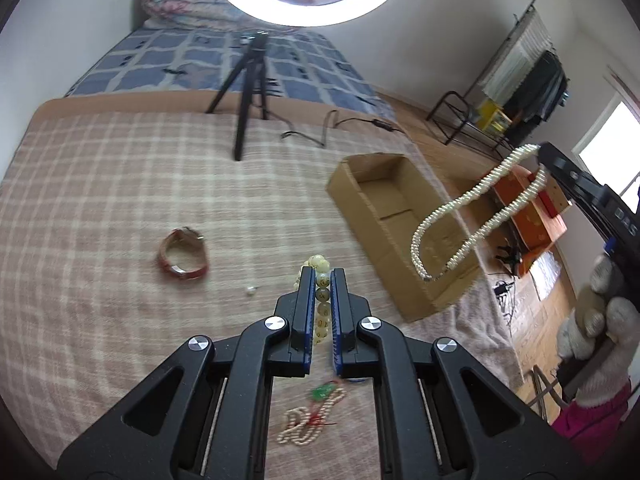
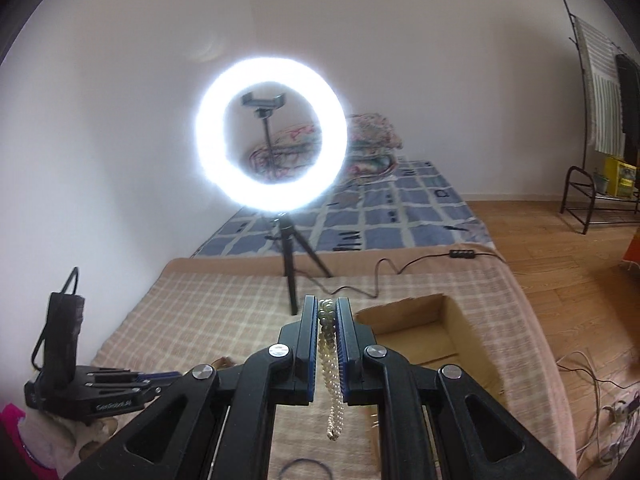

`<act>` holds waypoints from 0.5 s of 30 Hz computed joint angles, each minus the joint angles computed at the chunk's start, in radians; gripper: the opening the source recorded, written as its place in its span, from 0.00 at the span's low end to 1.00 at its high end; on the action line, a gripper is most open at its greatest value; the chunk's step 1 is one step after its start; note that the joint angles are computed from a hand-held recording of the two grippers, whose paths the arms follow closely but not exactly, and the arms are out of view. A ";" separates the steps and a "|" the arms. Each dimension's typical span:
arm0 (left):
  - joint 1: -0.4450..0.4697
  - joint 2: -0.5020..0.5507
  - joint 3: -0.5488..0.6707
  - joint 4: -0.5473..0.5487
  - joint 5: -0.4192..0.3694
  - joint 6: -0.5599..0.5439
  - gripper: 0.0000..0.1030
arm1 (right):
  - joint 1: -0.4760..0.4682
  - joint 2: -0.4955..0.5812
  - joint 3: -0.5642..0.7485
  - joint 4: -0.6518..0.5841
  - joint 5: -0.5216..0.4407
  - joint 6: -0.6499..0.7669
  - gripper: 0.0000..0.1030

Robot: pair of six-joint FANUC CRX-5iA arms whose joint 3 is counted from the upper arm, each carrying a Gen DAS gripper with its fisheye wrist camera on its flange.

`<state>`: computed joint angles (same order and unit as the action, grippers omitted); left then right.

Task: Organize jewelry
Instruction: 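Carry pearl necklace into box and open right gripper while left holds bracelet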

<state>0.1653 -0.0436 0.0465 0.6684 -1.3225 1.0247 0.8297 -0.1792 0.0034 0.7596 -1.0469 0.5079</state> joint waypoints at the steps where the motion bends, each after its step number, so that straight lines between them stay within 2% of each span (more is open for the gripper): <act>1: -0.017 0.002 0.006 0.005 -0.001 0.002 0.05 | -0.008 -0.004 0.000 0.002 -0.005 0.006 0.06; 6: -0.096 0.018 0.030 0.009 0.004 0.009 0.05 | -0.050 0.004 0.007 0.015 -0.021 0.044 0.06; 15: -0.237 0.072 0.073 0.014 0.051 0.052 0.05 | -0.151 0.047 0.046 -0.027 0.009 0.134 0.06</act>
